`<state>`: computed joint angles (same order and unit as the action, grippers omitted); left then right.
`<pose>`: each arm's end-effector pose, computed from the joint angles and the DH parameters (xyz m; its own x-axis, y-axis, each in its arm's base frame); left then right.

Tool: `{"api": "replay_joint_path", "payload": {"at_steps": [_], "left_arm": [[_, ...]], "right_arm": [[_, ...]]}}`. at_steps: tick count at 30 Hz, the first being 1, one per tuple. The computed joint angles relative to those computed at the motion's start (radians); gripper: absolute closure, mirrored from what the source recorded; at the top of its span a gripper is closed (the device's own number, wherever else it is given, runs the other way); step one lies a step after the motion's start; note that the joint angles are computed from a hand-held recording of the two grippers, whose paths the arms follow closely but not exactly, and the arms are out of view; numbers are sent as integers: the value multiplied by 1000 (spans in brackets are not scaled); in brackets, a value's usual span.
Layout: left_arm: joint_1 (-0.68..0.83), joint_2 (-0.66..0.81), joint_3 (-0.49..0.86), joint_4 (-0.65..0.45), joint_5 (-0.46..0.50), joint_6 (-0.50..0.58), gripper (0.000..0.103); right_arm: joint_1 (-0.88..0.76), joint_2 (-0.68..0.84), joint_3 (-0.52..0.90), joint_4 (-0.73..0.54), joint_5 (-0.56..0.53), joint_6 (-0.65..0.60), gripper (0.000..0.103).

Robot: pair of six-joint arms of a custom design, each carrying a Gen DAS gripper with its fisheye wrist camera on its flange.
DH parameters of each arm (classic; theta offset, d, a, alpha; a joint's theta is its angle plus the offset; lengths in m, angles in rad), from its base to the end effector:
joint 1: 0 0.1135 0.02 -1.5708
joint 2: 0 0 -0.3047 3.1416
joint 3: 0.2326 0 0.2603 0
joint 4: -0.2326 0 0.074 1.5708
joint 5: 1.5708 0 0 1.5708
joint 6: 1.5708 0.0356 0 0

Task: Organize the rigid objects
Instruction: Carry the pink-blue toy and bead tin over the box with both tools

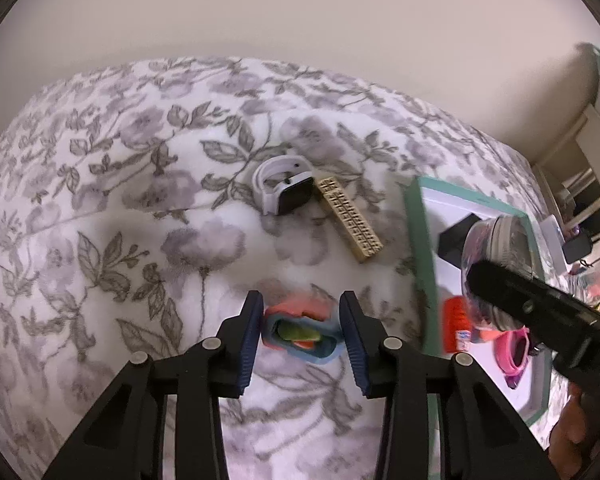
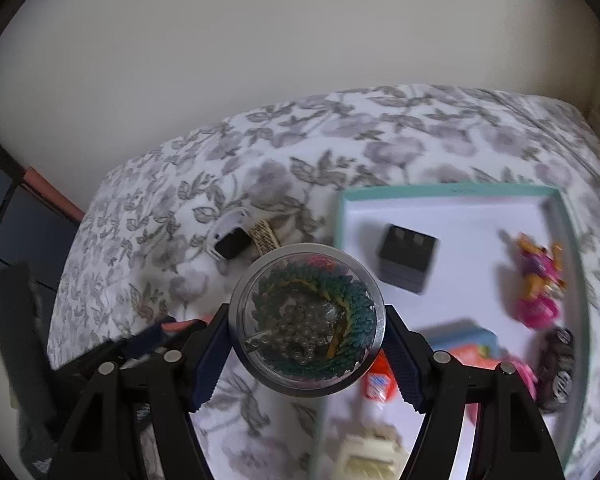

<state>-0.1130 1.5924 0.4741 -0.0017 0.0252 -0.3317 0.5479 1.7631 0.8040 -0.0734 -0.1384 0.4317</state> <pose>0.2374 -0.0278 0.1179 -0.8859 -0.2271 -0.4045 -0.1743 0.9710 -0.1633 0.2781 0.1755 0.1459 -0.9068 -0.0679 -0.4161 -0.2167 0.9216 0.3221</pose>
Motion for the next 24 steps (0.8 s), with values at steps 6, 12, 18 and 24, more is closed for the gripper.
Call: {"api": "replay_joint_path", "payload": {"at_steps": [6, 12, 18, 24], "left_arm": [[-124, -146, 12, -122, -58, -81, 63], [-298, -228, 59, -218, -139, -189, 63], [-460, -181, 116, -234, -185, -294, 63], [-543, -70, 178, -210, -182, -339, 63]], "right_arm": [[-50, -117, -105, -36, 19, -3, 29], [-113, -199, -184, -59, 17, -3, 29], [-193, -220, -225, -85, 36, -24, 29], [-289, -213, -236, -100, 24, -48, 29]]}}
